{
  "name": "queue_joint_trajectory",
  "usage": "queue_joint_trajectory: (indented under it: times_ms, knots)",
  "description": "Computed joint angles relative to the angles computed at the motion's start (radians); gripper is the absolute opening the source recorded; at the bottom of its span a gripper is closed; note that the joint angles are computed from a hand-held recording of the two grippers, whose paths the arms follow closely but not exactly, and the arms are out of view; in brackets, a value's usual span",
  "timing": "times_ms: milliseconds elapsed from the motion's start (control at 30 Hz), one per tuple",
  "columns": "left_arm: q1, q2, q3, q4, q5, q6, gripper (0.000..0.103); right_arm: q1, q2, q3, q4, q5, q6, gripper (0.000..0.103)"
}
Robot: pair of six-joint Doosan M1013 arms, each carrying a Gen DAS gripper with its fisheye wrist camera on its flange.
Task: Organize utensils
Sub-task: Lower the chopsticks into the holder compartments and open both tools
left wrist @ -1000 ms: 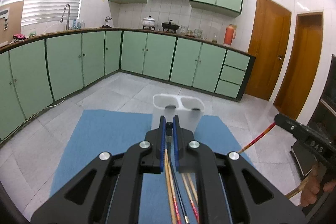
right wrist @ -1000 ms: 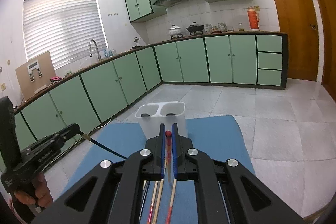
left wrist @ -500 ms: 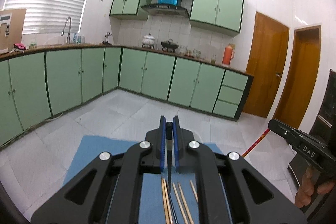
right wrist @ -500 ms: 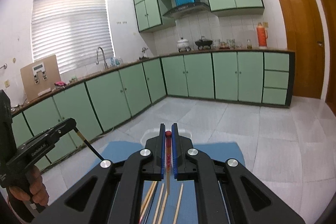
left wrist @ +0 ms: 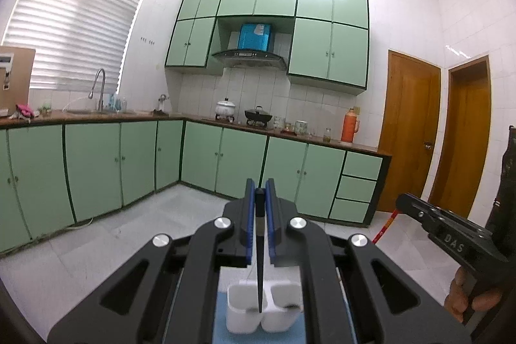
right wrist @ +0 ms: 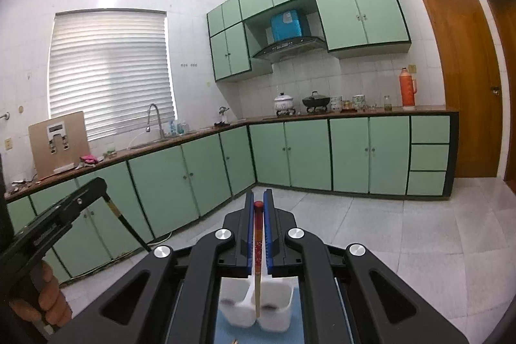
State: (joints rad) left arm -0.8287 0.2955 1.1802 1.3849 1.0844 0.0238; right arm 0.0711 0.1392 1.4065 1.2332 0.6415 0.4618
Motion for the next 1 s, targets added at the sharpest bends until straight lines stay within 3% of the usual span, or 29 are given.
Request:
queue_joint_trajectory:
  times_ms: [200,467,800,867,933,1000]
  knots:
    - [0.052,0.068,-0.057,-0.043,-0.025,0.046,0.006,0.035,0.079,-0.061,-0.042,-0.06,0.025,0.006]
    - [0.117,0.137,-0.089,-0.179,-0.059,0.141,0.006,0.072,0.132,-0.056,-0.091,-0.098,-0.007,0.006]
    - [0.133,0.122,-0.027,-0.264,-0.076,0.141,0.007,0.07,0.146,-0.028,-0.142,-0.049,0.023,0.006]
    - [0.13,0.117,-0.017,-0.268,-0.072,0.138,0.015,0.067,0.141,-0.017,-0.139,-0.038,0.022,0.013]
    - [0.122,0.103,0.006,-0.248,-0.065,0.108,0.032,0.063,0.131,-0.002,-0.129,-0.035,0.008,0.014]
    - [0.115,0.092,0.022,-0.237,-0.062,0.093,0.036,0.056,0.121,0.013,-0.11,-0.03,-0.006,0.018]
